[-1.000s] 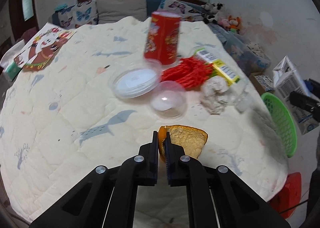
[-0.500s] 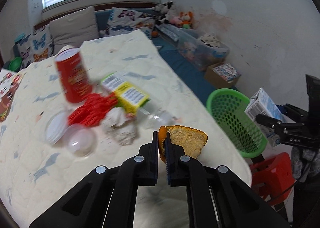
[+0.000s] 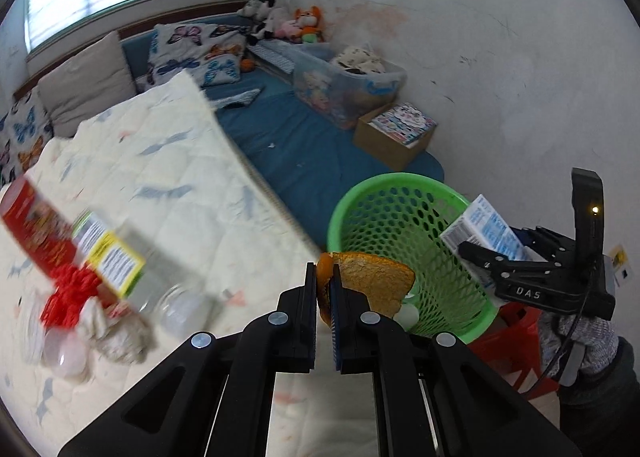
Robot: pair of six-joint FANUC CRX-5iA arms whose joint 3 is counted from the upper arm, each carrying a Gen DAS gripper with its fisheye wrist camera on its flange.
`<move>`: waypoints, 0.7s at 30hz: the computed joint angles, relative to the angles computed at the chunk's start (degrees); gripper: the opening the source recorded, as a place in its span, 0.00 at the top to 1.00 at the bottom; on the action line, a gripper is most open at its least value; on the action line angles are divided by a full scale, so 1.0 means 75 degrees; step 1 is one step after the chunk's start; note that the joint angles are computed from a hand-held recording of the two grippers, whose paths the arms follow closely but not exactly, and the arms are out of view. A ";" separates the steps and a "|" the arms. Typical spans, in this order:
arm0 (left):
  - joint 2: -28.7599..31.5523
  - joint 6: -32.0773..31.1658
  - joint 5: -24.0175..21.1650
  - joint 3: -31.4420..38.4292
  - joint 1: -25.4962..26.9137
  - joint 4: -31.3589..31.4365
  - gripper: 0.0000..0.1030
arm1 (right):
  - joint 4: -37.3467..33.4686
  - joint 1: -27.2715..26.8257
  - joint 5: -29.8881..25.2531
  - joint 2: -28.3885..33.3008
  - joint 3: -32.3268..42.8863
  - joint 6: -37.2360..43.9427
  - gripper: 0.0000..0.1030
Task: Collect trash
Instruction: 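Release the carton into the basket with the right gripper while the left gripper lowers the crust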
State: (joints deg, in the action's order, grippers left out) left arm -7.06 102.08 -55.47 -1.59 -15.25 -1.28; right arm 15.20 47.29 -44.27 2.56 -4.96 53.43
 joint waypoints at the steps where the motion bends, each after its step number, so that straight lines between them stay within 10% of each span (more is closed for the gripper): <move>1: 0.0072 -0.0006 0.0003 0.0056 -0.0050 0.0006 0.94 | 0.0003 -0.0035 0.0075 -0.0035 -0.0066 -0.0058 0.25; 21: 0.1650 -0.0079 -0.0184 0.1079 -0.0519 0.0156 0.93 | 0.1318 0.0129 0.1047 -0.1141 -0.1490 -0.1684 0.14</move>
